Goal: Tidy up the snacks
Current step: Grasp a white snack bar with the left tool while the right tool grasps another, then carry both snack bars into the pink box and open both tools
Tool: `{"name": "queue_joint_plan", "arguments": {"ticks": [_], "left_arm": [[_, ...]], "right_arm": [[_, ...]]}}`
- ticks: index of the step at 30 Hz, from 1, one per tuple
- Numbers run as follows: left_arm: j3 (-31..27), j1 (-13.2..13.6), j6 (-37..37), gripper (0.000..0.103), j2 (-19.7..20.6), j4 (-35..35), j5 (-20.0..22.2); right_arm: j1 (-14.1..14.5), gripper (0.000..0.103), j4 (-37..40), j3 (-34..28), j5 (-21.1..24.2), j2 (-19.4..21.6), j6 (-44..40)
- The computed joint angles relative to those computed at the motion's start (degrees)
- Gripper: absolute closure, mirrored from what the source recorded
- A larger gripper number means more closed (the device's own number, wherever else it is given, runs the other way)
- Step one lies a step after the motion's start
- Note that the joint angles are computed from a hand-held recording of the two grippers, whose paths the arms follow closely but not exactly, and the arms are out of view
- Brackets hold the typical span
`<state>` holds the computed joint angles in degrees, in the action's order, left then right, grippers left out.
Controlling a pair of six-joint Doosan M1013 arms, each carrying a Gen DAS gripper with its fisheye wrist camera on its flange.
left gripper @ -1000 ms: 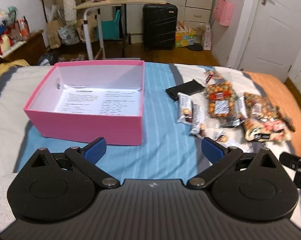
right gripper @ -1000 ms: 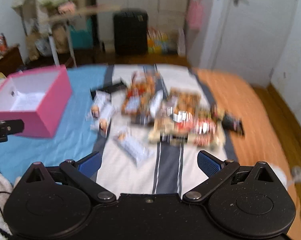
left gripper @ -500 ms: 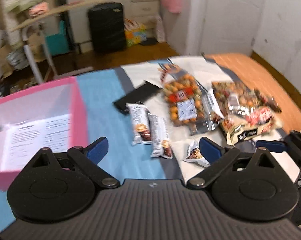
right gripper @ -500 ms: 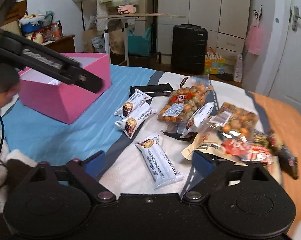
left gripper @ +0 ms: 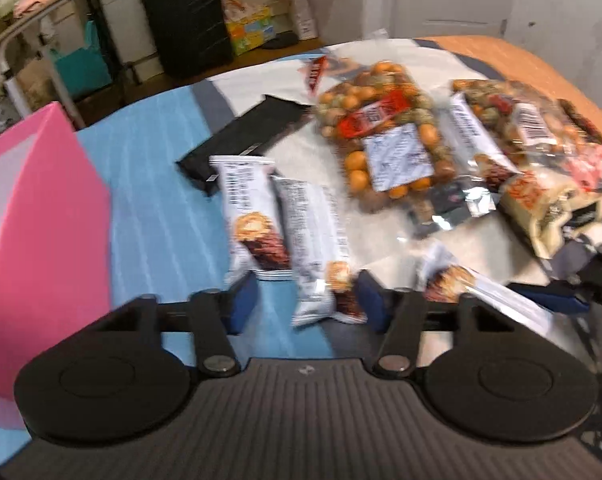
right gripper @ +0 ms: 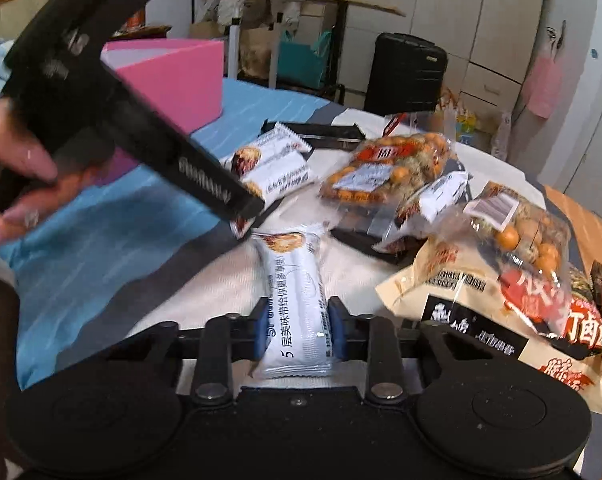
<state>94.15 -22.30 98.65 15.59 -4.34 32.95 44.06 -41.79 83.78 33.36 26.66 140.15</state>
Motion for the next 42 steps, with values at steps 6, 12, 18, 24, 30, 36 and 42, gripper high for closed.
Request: {"name": "queue_joint_plan", "arguments": {"ticks": [6, 12, 18, 24, 30, 36, 42], "left_arm": [[1.4, 0.4, 2.6, 0.075, -1.3, -3.5, -1.7], [2.9, 0.7, 5.2, 0.076, -3.7, -4.8, -3.1], [3.6, 1.8, 9.1, 0.076, -6.4, -8.0, -0.9], [3.8, 2.8, 6.5, 0.076, -9.4, -6.3, 2.5], [3.4, 5.8, 9.3, 0.076, -11.7, -12.0, 7.1], [3.7, 9.1, 10.1, 0.076, -14.3, -14.0, 10.3], [2.8, 14.2, 9.7, 0.076, -15.0, -18.7, 13.4]], "right_arm": [[1.3, 0.07, -6.5, 0.3, 1.8, -0.8, 7.9], [1.2, 0.07, -2.6, -0.3, 4.5, -1.2, 7.9], [0.5, 0.07, 2.6, -0.8, 5.1, -2.1, 5.7], [-0.3, 0.07, 11.4, -1.7, 3.3, -3.4, 0.9], [0.9, 0.07, 11.6, -3.4, 3.7, -3.9, -3.4], [1.9, 0.07, 12.9, -6.2, 3.2, -3.6, -9.4], [2.3, 0.07, 17.1, -11.5, 2.8, -1.2, -17.4]]}}
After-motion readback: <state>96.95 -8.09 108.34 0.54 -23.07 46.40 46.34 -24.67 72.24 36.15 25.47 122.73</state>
